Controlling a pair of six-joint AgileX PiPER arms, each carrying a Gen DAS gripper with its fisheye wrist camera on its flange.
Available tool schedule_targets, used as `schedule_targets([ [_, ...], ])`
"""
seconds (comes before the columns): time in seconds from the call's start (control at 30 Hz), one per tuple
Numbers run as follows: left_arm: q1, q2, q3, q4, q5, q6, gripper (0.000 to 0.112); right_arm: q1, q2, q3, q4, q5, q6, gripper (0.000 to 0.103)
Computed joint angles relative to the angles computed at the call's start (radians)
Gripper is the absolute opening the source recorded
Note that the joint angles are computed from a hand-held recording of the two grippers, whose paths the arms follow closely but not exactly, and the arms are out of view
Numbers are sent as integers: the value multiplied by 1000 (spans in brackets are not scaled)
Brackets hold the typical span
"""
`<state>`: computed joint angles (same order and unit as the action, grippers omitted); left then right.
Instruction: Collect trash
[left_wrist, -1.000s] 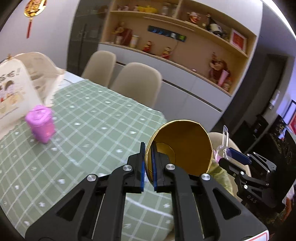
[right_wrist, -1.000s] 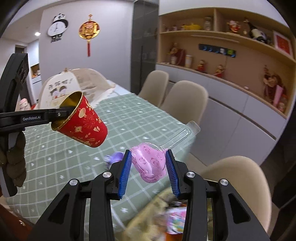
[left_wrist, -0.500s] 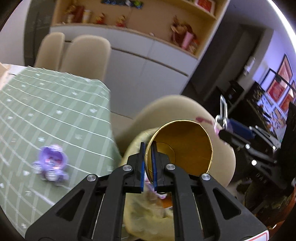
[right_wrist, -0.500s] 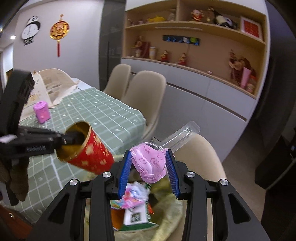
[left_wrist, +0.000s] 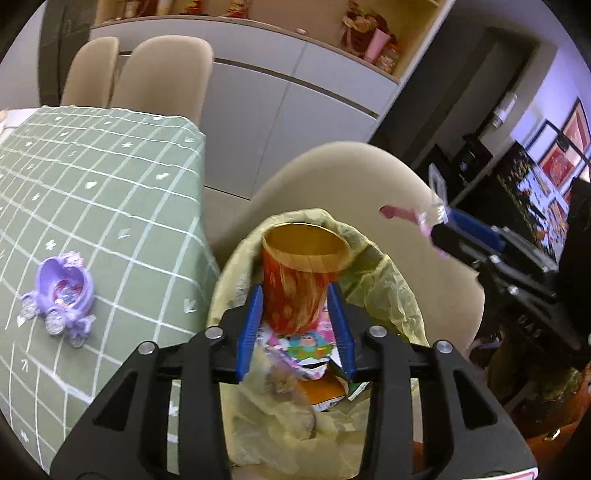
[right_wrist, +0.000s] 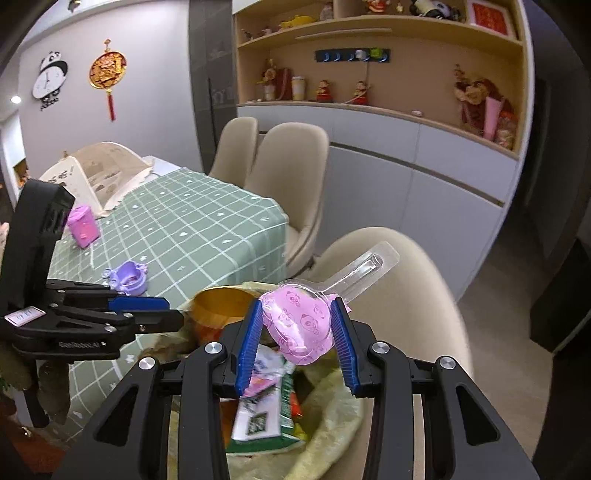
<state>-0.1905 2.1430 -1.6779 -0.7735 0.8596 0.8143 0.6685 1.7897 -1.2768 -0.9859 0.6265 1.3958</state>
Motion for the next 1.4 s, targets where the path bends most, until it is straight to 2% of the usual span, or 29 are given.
schedule_targets([
  [0.13,43,-48,50,3,-32,-16,38,-28,78,-79,51,-87,-71,36],
  [0.23,72,-73,74,7,-53,-40,40,-66,151,-152,174,-152,-199,36],
  [0.33,102,-100,96,12,-73,-60,40,-94,229,-224,393,-145,-410,36],
  [0.4,124,-123,119,10,-91,-62,41,-100,251,-218,501,-159,-494,35],
  [0.5,144,-143,140,12,-114,-86,47,-100,287,-212,608,-164,-591,35],
  [0.6,157,-162,171,43,-150,-129,49,-105,311,-203,668,-172,-620,35],
  [0.7,156,-201,242,107,-226,-166,51,-105,333,-206,710,-161,-633,35],
  [0.9,170,-279,358,124,-298,-135,63,-78,320,-200,640,-120,-527,35],
  [1.0,194,-328,420,72,-314,-46,72,-51,294,-180,561,-92,-415,48],
  [1.07,213,-354,452,43,-319,7,80,-15,265,-157,475,-66,-308,50],
  [1.2,286,-431,533,-53,-284,159,90,59,205,-115,347,-5,-126,52],
  [1.33,383,-527,628,-136,-256,281,91,167,130,-79,231,83,68,53],
  [1.4,443,-581,678,-175,-238,346,91,237,108,-94,193,160,127,53],
])
